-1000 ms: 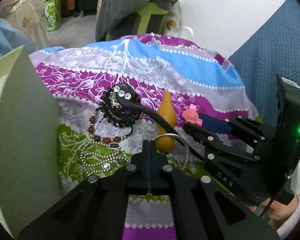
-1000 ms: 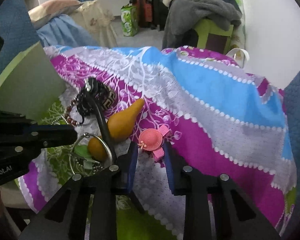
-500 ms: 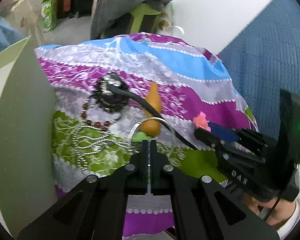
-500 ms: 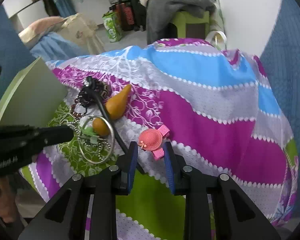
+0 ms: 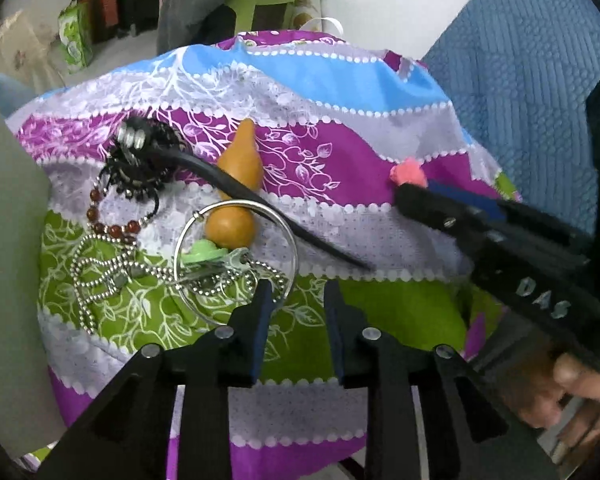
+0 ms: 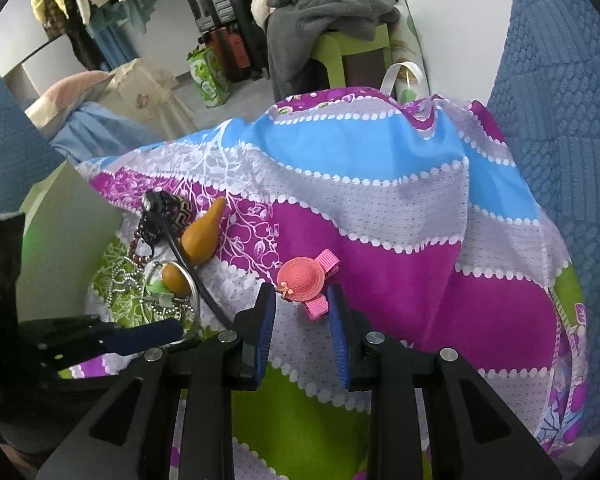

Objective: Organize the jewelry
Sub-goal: 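Grasp the silver hoop bracelet with the left tool while the right tool grasps the pink hat clip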

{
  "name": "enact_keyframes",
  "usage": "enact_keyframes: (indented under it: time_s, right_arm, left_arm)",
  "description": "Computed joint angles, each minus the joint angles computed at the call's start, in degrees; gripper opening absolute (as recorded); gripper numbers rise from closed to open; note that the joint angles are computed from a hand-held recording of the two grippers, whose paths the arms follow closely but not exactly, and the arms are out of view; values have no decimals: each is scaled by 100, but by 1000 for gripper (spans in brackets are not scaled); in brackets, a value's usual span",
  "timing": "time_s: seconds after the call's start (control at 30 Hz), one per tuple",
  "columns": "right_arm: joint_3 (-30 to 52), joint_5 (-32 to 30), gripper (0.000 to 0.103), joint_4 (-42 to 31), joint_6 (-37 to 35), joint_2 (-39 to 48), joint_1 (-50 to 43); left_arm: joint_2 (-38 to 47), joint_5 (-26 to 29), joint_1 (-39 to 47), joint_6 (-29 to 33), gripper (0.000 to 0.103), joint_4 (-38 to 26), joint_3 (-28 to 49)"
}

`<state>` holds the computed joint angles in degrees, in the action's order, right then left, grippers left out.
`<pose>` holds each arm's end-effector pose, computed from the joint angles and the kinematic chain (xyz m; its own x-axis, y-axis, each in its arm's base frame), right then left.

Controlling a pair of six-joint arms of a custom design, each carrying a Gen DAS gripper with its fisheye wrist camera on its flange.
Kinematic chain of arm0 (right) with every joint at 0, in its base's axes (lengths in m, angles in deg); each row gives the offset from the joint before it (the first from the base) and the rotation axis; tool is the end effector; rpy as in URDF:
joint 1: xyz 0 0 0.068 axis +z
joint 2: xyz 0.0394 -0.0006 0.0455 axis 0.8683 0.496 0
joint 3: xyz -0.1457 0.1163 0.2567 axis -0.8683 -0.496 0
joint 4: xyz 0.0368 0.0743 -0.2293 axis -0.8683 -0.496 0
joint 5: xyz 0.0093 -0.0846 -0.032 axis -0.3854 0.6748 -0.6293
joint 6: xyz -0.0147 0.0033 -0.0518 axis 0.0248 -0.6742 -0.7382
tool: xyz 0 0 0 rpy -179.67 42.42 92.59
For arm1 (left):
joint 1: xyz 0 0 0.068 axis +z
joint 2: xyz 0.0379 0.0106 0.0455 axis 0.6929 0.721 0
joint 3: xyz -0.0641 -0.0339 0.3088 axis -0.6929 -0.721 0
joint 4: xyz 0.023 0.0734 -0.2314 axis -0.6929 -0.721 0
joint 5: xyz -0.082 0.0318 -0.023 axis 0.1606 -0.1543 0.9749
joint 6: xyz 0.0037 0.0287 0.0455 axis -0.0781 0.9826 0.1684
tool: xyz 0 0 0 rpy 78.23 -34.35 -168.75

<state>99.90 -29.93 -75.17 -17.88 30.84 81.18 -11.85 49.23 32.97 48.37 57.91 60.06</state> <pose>0.2400 0.0995 0.2061 -0.8062 -0.2553 -0.5337 -0.4123 0.8894 0.1973 0.1887 -0.0416 0.2093 -0.9107 -0.0891 -0.4033 0.0131 0.9697 -0.2440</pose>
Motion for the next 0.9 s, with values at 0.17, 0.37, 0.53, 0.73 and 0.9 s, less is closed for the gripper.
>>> enact_keyframes:
  time_s: [0.17,0.37,0.53,0.73,0.9]
  right_arm:
    - [32,-69,24,-29,-12,-10,-24]
    - [100,-46,24,-185,-28,-19,55]
    - [70,170,24,-268,-29,-76,202]
    - [14,373,24,-376,109,-270,408]
    - [-56,682,24,-671,403,-667,833]
  left_arm:
    - [190,-496,-289,27,27,252,48]
    - [554,-673,-310,80,6,659,36]
    - [308,-294,83,124,4,556,21]
    - [-326,44,376,118,4,68,25]
    - [-926,320,556,102,4,-568,104]
